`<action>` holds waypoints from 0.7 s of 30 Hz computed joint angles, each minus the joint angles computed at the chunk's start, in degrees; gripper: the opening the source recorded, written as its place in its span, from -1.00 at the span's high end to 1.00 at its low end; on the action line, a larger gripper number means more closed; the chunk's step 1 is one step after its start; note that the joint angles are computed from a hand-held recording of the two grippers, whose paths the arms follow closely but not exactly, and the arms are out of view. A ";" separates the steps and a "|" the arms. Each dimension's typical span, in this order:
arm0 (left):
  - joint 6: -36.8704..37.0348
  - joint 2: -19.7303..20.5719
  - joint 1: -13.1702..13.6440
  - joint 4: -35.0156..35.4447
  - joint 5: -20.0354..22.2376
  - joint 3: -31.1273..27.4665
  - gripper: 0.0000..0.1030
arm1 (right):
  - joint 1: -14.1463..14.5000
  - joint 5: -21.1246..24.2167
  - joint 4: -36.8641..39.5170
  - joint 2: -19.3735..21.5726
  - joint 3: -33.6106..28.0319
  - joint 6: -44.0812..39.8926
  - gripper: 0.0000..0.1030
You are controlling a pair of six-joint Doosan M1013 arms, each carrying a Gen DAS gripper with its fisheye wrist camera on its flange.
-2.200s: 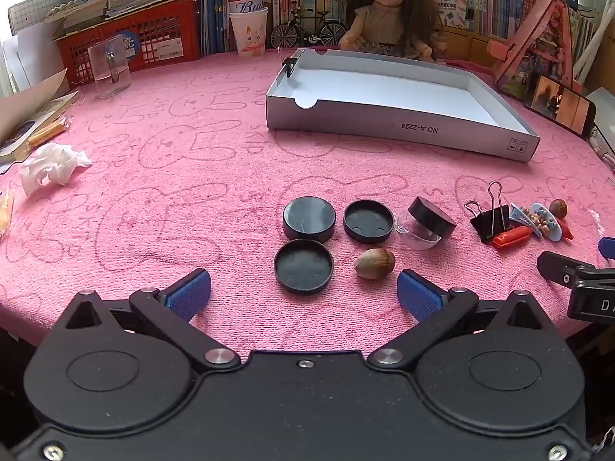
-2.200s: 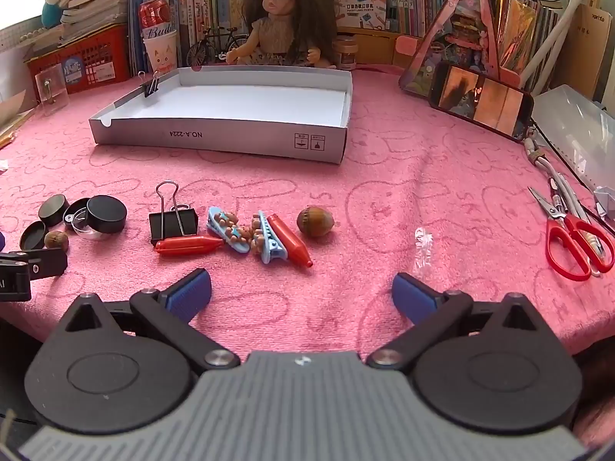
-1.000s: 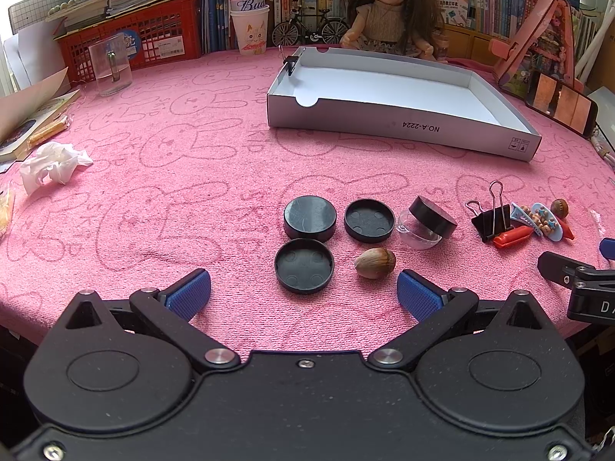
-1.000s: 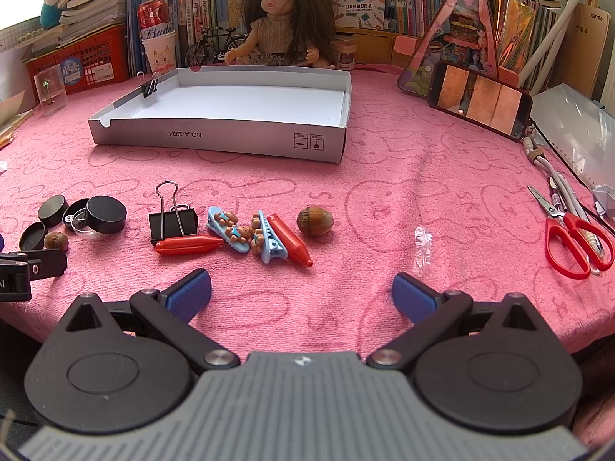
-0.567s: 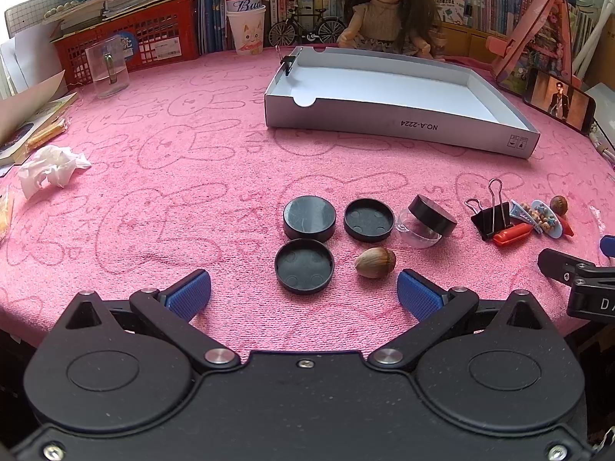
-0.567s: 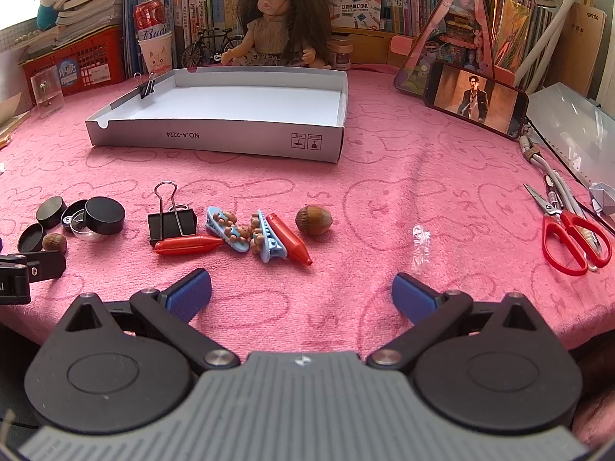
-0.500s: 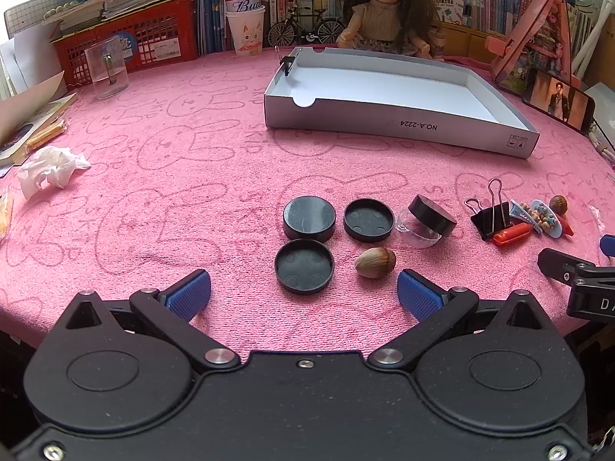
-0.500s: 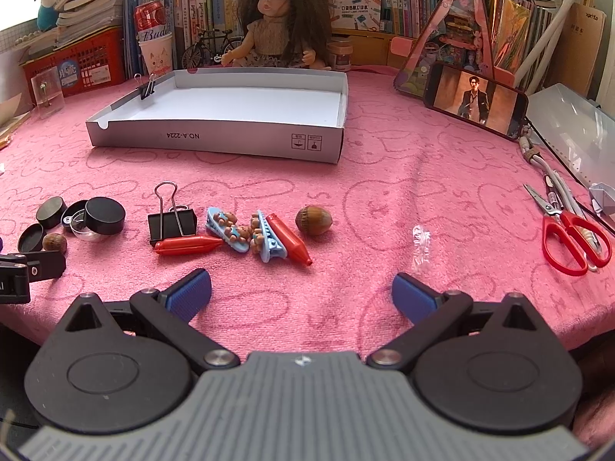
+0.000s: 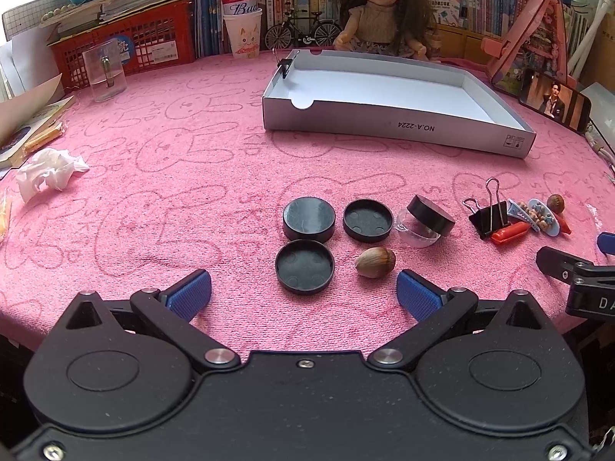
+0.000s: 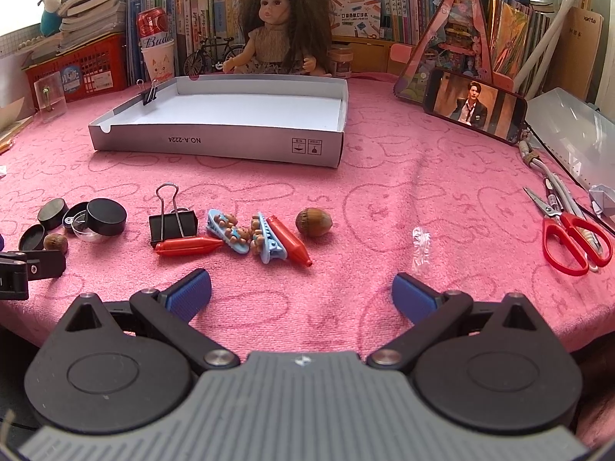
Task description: Organize rigid objects
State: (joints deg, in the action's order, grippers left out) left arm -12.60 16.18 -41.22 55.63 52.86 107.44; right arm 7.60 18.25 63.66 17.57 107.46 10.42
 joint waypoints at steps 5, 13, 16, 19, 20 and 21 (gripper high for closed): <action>-0.61 -0.74 -0.65 1.70 -0.08 0.89 -0.71 | -0.61 1.33 3.48 -0.02 0.18 -3.78 -1.00; -2.37 -1.84 -1.50 4.74 -0.41 2.44 0.01 | -2.00 6.42 19.37 -0.86 1.67 -21.60 -0.62; -3.35 -2.07 -1.63 5.30 0.37 2.85 0.23 | -1.79 6.48 20.57 -1.10 1.83 -23.29 -0.27; -4.28 -2.32 -1.57 5.62 0.35 3.26 0.43 | -1.77 6.79 20.30 -1.13 1.81 -22.37 0.31; -4.32 -2.30 -1.60 5.79 0.49 3.28 0.47 | -1.84 7.14 19.68 -1.08 1.73 -21.79 0.46; -4.18 -2.22 -1.60 5.89 0.53 3.25 0.48 | -1.81 7.29 19.12 -1.01 1.62 -21.57 0.50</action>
